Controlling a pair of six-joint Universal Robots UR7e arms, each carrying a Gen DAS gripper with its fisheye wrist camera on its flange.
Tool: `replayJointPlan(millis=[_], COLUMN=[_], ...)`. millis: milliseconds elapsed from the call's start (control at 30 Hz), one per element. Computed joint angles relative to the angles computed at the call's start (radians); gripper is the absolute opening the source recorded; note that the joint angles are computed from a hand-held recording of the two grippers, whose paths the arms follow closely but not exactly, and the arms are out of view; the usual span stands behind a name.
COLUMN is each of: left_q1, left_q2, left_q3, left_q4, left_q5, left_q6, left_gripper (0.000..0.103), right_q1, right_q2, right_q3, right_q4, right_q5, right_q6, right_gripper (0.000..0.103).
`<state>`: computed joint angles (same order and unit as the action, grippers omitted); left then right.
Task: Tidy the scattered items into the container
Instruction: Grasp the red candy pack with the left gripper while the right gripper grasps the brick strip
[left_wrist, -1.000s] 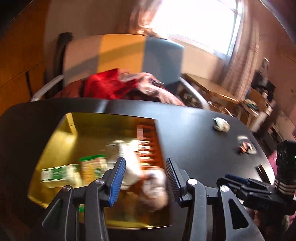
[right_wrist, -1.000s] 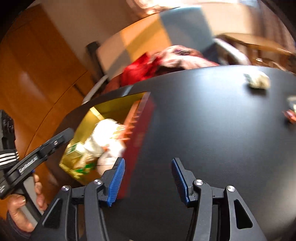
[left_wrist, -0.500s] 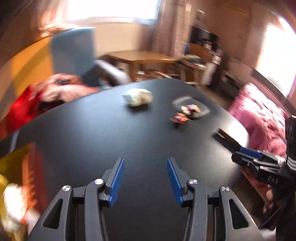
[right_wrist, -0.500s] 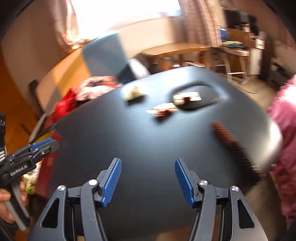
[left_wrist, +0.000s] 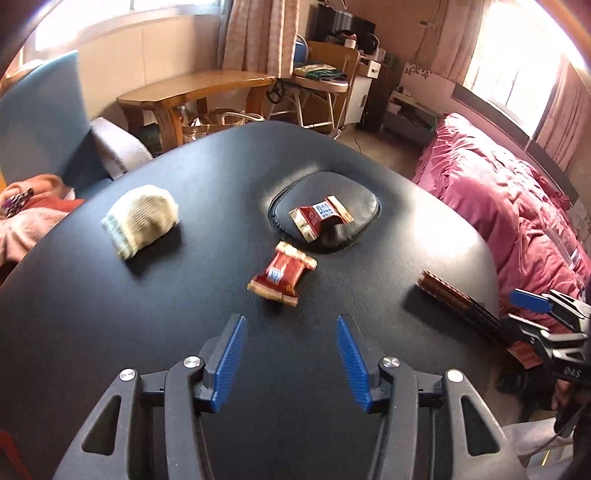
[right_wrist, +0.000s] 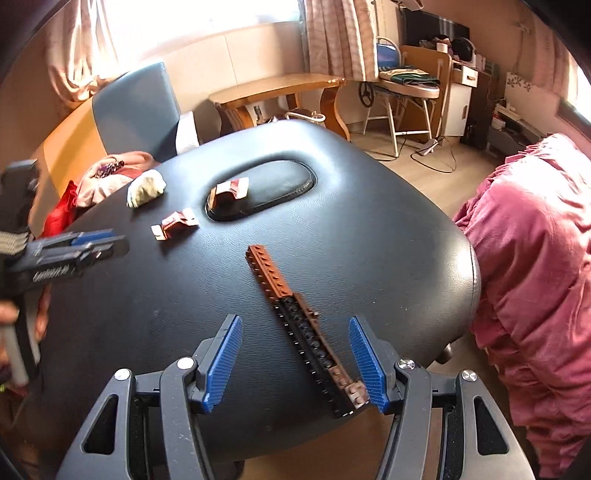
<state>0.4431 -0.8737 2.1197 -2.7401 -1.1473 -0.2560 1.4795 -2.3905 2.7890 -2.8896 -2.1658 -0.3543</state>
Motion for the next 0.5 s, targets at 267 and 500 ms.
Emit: replayJointPlan(millis=[267, 500], left_q1=[0.05, 0.065], left_q2=[0.103, 0.17], left_q3=[-0.094, -0.144], left_q4=[-0.003, -0.02], left_q5=[-0.025, -0.028], left_q6=[0.122, 0.197], left_gripper=[0.052, 0.052], right_q1=[-0.098, -0.08], right_q2=[-0.034, 0.083], right_q3=[-0.024, -0.044], right_q4=[0.085, 0.075], right_q5=[0.088, 0.052], right_q6=[-0.107, -0.157], right_gripper=[0.06, 0.056])
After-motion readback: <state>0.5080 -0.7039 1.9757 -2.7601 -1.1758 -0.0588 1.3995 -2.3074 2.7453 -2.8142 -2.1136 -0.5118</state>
